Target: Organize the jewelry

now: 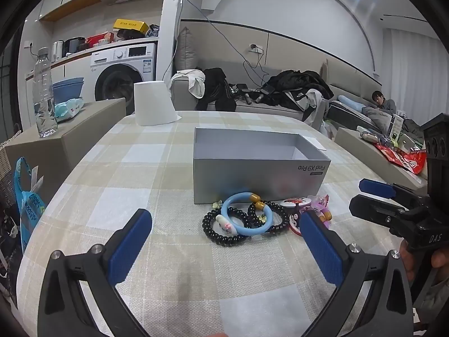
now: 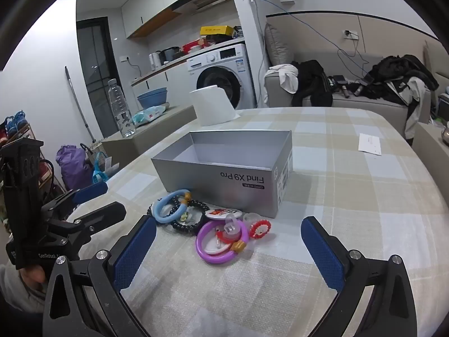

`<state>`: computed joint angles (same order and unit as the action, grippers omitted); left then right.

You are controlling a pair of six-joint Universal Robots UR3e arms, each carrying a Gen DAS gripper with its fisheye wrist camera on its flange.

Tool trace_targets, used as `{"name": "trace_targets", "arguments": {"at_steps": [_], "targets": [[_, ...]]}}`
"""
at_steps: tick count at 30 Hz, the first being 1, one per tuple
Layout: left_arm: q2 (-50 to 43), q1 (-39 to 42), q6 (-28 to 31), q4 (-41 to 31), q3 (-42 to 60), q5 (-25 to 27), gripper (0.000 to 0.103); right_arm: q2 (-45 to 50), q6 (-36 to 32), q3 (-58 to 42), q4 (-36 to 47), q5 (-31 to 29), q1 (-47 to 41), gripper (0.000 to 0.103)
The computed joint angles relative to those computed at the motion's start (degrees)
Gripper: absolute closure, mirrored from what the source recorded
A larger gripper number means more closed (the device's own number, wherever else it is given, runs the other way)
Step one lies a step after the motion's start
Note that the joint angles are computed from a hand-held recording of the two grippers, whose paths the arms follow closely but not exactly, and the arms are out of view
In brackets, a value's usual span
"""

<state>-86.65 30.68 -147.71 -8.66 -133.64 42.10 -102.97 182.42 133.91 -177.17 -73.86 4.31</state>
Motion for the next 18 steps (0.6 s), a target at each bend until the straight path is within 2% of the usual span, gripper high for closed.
{"name": "trace_targets", "arguments": {"at_steps": [18], "targets": [[-0.1,0.0,0.0,0.6,-0.1,0.0,0.001,0.0,0.1,0.1,-0.1,0.0,0.0,0.000]]}}
